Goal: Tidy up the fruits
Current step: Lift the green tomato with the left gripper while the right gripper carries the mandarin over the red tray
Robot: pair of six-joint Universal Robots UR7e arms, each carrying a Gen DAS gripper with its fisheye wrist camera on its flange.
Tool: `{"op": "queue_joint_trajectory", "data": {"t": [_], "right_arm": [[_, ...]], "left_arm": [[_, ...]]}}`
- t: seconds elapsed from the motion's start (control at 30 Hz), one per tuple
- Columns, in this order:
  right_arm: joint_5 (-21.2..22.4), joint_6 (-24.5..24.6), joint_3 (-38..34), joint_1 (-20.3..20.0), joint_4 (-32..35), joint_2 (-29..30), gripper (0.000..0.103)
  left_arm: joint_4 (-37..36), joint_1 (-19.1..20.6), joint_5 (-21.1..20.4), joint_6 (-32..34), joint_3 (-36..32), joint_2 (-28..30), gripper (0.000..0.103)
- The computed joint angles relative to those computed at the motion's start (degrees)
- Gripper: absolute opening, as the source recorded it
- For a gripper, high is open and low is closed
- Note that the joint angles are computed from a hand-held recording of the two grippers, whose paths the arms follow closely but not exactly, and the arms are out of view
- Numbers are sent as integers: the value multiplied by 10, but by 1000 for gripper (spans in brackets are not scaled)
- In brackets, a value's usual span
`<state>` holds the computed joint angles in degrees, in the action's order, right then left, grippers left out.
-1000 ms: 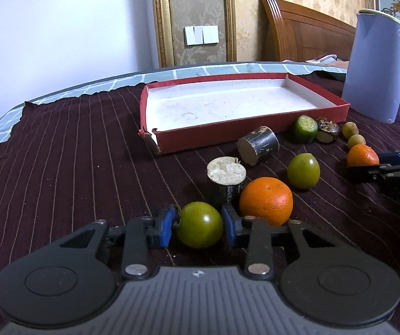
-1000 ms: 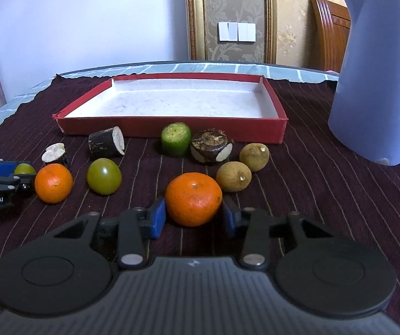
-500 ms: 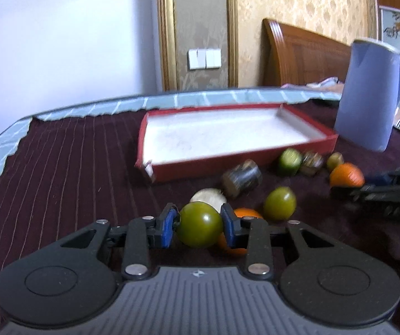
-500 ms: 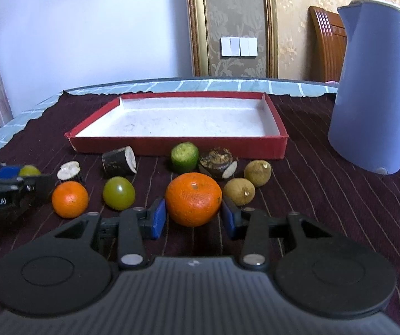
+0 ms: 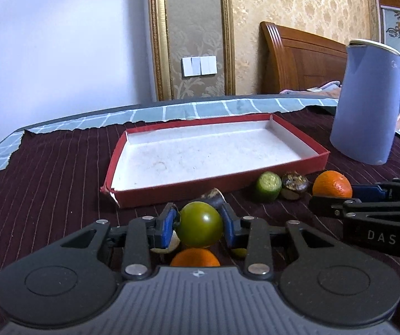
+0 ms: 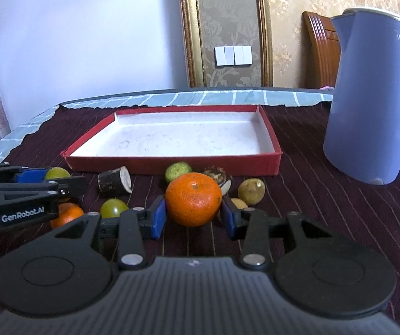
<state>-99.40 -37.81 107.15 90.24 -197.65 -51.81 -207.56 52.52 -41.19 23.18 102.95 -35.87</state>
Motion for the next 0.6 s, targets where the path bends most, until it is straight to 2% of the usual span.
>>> {"op": "queue_joint_trajectory", "data": {"t": [0.17, 0.6], "right_arm": [[-4, -3, -19, 4, 6, 6, 40], [-12, -3, -64, 10, 34, 22, 40]], "left_arm": [[2, 1, 6, 16, -22, 9, 35], [52, 17, 3, 8, -71, 18, 35]]}}
